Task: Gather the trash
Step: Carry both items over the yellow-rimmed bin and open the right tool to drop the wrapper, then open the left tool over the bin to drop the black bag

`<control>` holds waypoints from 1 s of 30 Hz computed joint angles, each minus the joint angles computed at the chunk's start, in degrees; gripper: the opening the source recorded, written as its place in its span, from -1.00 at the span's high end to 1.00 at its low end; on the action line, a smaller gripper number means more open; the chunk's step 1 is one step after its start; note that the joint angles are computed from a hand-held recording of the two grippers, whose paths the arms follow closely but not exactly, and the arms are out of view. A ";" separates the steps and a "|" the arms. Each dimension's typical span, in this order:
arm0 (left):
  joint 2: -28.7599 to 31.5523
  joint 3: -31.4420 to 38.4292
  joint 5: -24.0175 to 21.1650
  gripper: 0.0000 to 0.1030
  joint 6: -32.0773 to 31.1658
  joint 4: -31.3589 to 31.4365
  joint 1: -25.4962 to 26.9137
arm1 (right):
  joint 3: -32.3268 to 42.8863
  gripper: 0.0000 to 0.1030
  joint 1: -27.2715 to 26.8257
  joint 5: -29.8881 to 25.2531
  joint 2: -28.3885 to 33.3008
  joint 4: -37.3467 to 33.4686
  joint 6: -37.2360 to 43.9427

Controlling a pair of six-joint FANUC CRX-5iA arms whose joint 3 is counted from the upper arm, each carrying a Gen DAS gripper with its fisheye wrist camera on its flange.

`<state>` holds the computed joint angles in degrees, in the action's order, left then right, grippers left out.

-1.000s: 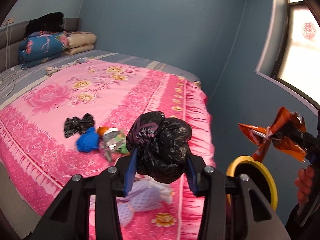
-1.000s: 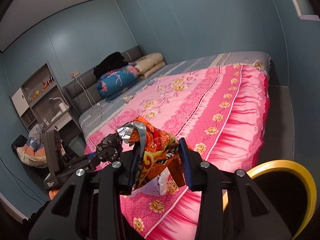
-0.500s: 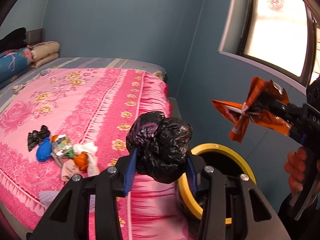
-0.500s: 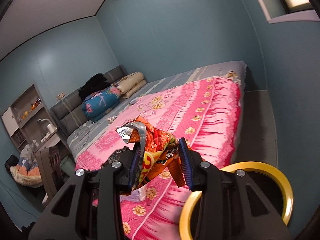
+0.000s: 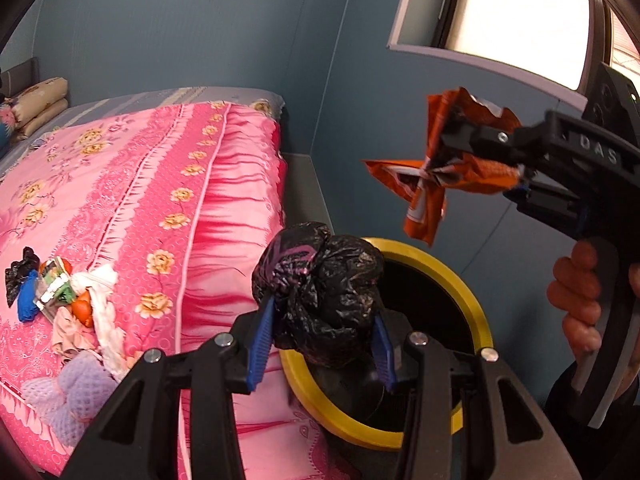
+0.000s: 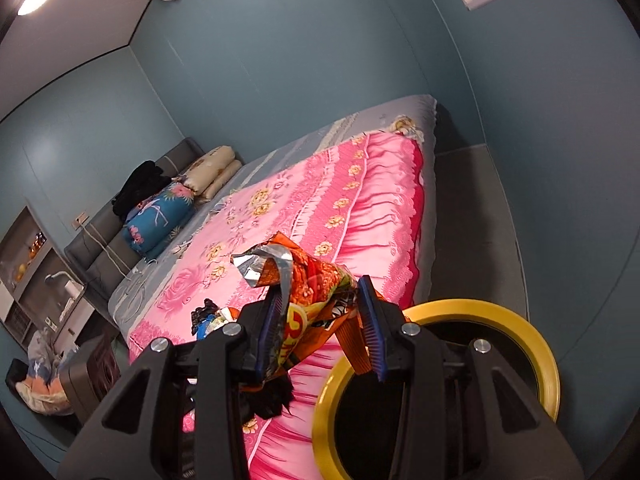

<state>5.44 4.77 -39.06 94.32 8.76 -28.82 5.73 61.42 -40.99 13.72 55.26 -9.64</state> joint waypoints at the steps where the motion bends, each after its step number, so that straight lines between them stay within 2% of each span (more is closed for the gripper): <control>1: 0.41 0.10 -0.13 0.22 -0.48 0.47 -0.18 | -0.05 0.29 -0.26 0.07 0.02 -0.39 0.10; 11: 2.52 0.13 -0.12 0.15 -3.82 4.30 -0.79 | -2.26 0.25 -2.45 2.81 -0.51 -3.11 -1.22; 13: 2.57 -0.29 0.07 0.09 -4.63 5.55 -0.69 | -2.25 0.23 -2.17 1.86 -0.52 -2.86 -2.02; 15: 2.24 -1.15 0.80 -0.08 -5.38 6.75 -0.53 | -3.17 0.06 -2.44 2.06 -0.91 -1.69 -4.19; 16: 2.04 -1.63 1.23 -0.11 -5.90 7.44 -0.48 | -3.56 0.05 -2.57 2.26 -1.11 -1.26 -5.03; 20: 1.29 -2.67 2.74 -0.48 -6.37 7.99 -0.62 | -5.08 -0.01 -2.63 1.45 -1.91 1.48 -8.23; 26: -0.42 -4.29 4.36 -0.68 -4.88 7.92 0.11 | -6.14 -0.09 -2.43 0.06 -2.46 6.47 -11.66; 30: -1.50 -3.85 3.70 -0.72 -1.28 4.10 0.65 | -7.04 -0.12 -2.71 1.48 -2.88 9.37 -13.00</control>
